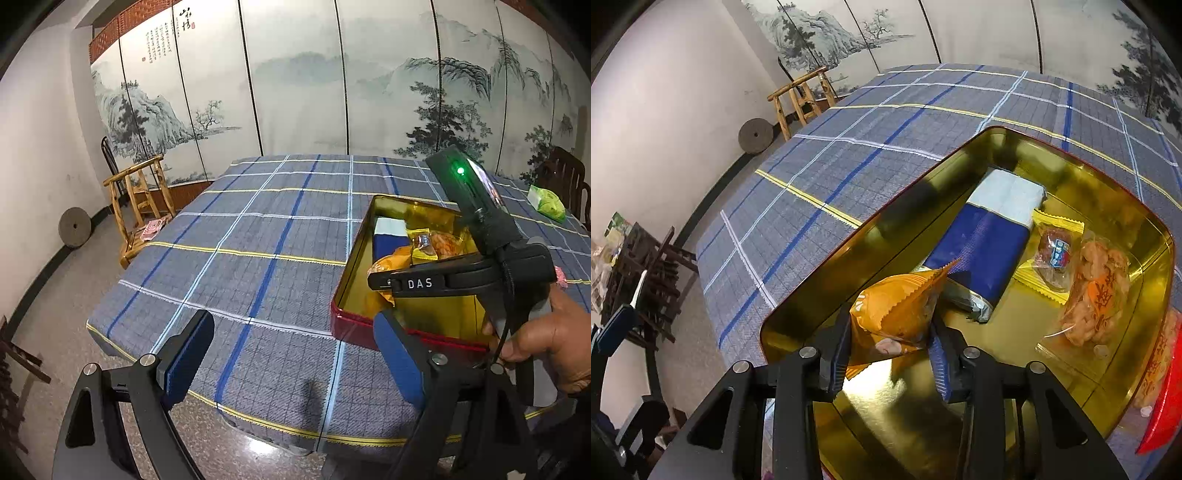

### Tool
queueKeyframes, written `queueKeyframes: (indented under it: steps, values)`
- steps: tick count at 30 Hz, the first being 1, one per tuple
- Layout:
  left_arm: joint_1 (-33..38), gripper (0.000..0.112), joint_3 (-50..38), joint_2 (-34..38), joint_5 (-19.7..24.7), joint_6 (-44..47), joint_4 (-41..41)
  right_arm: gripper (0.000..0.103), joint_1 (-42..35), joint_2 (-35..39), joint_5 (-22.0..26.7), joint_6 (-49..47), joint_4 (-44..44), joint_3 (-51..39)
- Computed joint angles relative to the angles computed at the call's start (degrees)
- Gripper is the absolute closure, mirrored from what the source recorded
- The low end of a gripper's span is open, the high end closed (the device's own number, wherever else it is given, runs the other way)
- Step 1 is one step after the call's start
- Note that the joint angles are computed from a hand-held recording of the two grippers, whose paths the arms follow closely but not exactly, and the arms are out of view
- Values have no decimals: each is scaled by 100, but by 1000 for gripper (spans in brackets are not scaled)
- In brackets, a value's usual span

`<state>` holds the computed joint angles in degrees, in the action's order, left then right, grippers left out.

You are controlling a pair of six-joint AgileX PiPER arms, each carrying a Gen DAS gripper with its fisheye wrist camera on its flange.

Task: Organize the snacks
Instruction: 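Carry the orange packet into the tin and open the right gripper, then move the right gripper to the second clear bag with orange label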

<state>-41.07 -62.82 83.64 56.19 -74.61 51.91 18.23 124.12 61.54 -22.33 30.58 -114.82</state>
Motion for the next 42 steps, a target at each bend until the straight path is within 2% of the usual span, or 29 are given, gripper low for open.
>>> queueKeyframes:
  steps: [7,14,16,20,23,25,26,30,34,40,42]
  values:
    - [-4,25,61,-33,-9,-8,-131,62,46,-42,11,-120,60,79]
    - [-149,25,-121,63,122,95,-193,50,-260,-486,-210,-821,1016,790]
    - [-222,25,-193,66,100,153,-211,49,-458,-781,-298,-1138,1381,1198]
    - [-354,25,-428,104,-46,507,-414,48,-1115,-1815,-710,-2284,2125,2624]
    - [-454,18,-619,208,-113,602,-491,46,-1736,-2461,-1019,-2898,2240,3528]
    - [-482,17,-789,309,-160,652,-629,46,-2067,-2556,-1102,-2874,1995,3687]
    - [-478,17,-866,354,-165,707,-695,46,-2171,-2529,-1245,-2677,1619,3674]
    - [-600,17,-1125,523,-23,824,-809,55,-2377,-1902,-897,-2262,1053,2906]
    - [-684,17,-1193,578,126,865,-786,55,-2162,-1372,-779,-1778,516,2203]
    - [-651,15,-1200,604,117,896,-782,56,-1842,-839,-919,-1033,-179,1639]
    - [-641,15,-1202,617,105,936,-810,56,-1792,-623,-821,-725,-325,1326]
